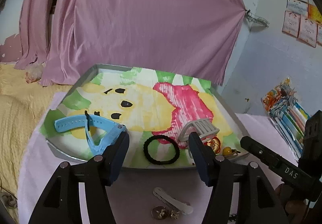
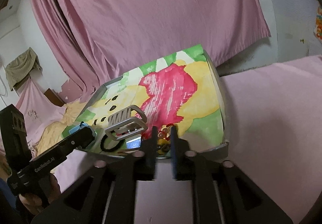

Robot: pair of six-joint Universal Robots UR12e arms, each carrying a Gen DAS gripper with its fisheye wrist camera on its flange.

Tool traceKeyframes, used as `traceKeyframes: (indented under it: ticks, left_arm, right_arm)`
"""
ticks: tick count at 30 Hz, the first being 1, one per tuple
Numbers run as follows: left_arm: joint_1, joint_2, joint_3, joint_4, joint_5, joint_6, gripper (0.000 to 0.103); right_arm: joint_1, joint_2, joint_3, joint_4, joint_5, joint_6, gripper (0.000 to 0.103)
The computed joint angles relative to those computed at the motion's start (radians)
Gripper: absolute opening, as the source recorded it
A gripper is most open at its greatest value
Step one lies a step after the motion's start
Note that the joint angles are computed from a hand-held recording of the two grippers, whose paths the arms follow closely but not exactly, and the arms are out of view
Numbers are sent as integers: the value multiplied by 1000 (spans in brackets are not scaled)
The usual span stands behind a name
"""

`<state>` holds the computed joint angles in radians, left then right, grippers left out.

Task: Organize jewelry
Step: 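Open both tools to drop the hair tie and cord in the tray, then grasp the black-white striped hair clip with the right tool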

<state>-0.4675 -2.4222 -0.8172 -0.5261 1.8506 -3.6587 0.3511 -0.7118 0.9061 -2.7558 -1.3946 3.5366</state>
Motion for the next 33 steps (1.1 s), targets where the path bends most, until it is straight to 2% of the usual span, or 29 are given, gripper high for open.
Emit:
traceKeyframes:
  ticks: [1, 2, 5, 8, 10, 11, 13, 14, 16, 19, 23, 28, 33]
  left_arm:
    - [-2, 3, -4, 3, 8, 0, 59]
    - [-4, 7, -11, 7, 16, 0, 63]
    - [-13, 25, -48, 52, 44, -1, 78]
    - [-20, 43, -83, 92, 70, -2, 85]
    - [-25, 55, -106, 110, 91, -3, 93]
    - [-28, 62, -122, 128, 98, -3, 98]
    - [-32, 75, -154, 179, 104, 2, 102]
    - [-37, 81, -171, 211, 120, 10, 102]
    - [-47, 87, -188, 248, 153, 33, 103]
    - [-62, 92, -212, 316, 203, 85, 103]
    - [-76, 104, -250, 391, 231, 124, 103]
    - [-85, 122, -292, 425, 250, 126, 103]
    - [-90, 141, -331, 398, 267, 116, 103]
  right_arm:
    - [0, -3, 7, -10, -1, 1, 36]
    - [1, -10, 22, -34, -7, 1, 41]
    - [5, -27, 52, -80, -38, -20, 42]
    - [10, -45, 82, -121, -63, -48, 42]
    - [13, -58, 104, -148, -80, -66, 52]
    - [15, -63, 115, -163, -87, -71, 54]
    - [17, -77, 140, -186, -101, -87, 59]
    - [19, -87, 157, -200, -109, -98, 61]
    - [23, -105, 193, -235, -122, -116, 75]
    - [30, -130, 244, -304, -146, -134, 80]
    - [34, -153, 299, -389, -166, -146, 87]
    - [44, -175, 357, -486, -205, -187, 89]
    - [51, -189, 399, -547, -215, -236, 91]
